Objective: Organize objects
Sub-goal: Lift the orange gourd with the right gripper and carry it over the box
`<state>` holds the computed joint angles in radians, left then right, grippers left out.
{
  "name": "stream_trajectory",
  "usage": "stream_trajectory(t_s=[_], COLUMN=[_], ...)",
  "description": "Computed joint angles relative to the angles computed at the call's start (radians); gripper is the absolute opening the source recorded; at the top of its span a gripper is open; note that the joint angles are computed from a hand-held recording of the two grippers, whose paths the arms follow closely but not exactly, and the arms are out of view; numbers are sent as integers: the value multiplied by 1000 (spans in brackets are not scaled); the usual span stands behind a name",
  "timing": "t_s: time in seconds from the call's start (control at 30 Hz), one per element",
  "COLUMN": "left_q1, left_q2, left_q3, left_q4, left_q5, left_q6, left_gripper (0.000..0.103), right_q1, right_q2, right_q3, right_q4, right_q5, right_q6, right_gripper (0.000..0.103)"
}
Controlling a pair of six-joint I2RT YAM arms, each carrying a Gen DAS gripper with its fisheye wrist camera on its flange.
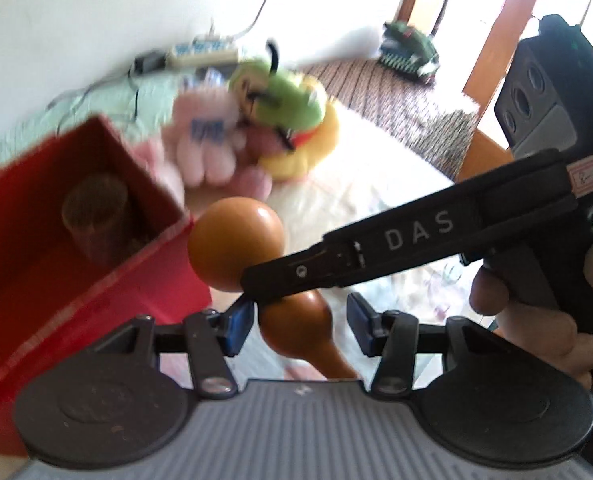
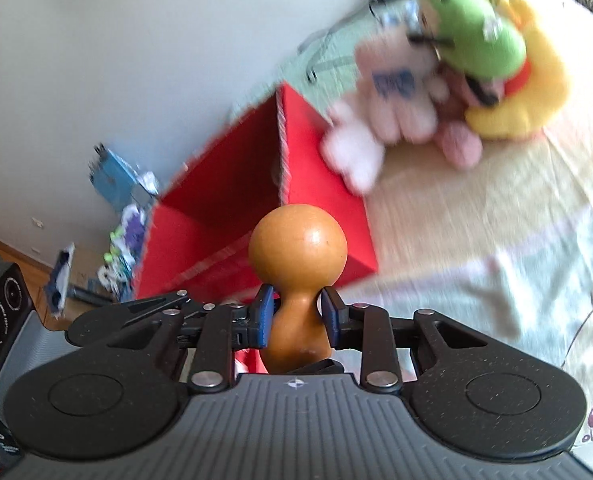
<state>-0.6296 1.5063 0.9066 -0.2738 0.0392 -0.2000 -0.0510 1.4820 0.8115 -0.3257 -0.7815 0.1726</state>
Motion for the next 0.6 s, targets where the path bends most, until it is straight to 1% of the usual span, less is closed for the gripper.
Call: stream_trajectory(t_s=[0.07,0.2,0.3,0.4,0.5,0.6], left_q1=[13,52,106,174,240,325], left_q2=[-41,-104,-158,-170,-161,-145], left_q3=[-1,7,3,13,34,44], left_q4=[3,8,5,-2,-19,-30], left_q5=[3,-6,-3,12,26,70], left_q6=[23,69,105,127,146,164], left_gripper=[52,52,52,52,52,52], right_q1=[22,76,143,220,283,337], right_q2=[-29,-41,14,79,149,232], right_q3=[5,45,115,190,257,331], right_q4=[35,103,146,173,185,183], right_q5=[7,23,47,90,126,152], right_q6=[42,83,105,102,95,94], right_gripper=[30,30,30,30,30,30])
